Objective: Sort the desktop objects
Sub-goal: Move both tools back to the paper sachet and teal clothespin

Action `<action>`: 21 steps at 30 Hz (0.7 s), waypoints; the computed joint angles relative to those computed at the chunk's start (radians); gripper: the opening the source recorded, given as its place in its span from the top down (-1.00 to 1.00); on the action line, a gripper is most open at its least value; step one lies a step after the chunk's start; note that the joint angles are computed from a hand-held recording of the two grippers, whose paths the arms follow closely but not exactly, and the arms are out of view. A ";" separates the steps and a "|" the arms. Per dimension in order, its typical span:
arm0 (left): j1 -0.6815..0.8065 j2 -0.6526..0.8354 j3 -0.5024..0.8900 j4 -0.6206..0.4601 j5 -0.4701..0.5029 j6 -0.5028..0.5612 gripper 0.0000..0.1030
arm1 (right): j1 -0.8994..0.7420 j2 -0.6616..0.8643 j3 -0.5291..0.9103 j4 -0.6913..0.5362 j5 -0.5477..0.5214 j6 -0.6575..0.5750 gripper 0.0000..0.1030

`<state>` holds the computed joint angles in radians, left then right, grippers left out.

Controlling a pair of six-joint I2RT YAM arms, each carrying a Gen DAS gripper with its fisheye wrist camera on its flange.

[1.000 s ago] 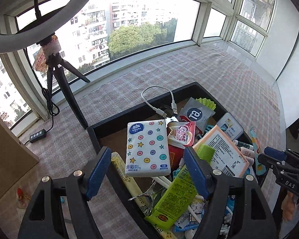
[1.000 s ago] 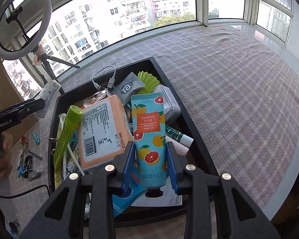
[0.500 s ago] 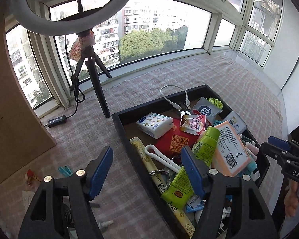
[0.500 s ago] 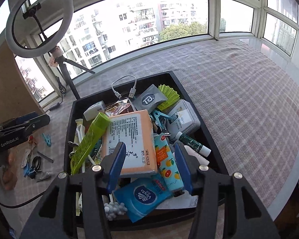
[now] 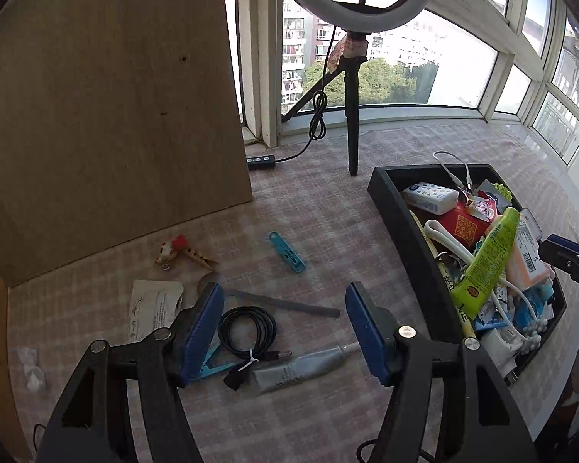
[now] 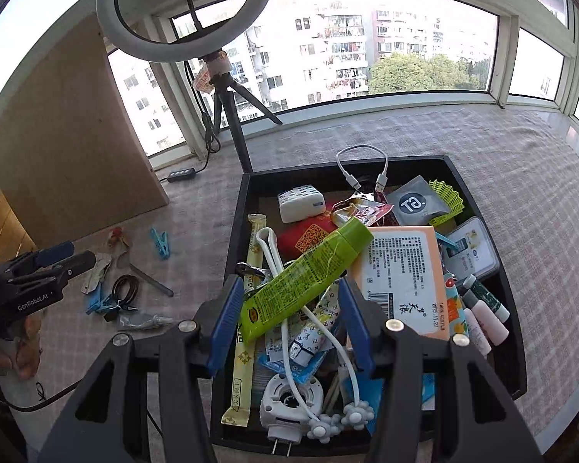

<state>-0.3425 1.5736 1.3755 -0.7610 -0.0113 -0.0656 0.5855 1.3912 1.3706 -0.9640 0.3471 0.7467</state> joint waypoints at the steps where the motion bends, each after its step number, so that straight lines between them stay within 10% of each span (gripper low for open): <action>1: 0.036 -0.007 -0.014 0.001 0.005 0.007 -0.25 | 0.008 0.030 0.024 0.006 -0.011 -0.007 0.02; 21: 0.336 0.210 -0.022 0.040 0.060 0.066 -0.42 | 0.065 0.784 0.753 -0.064 -0.172 -0.157 0.01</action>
<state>-0.0064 1.7835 1.3532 -0.7208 0.0488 0.0003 0.6507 2.1751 2.1239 -1.0278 0.1755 0.5901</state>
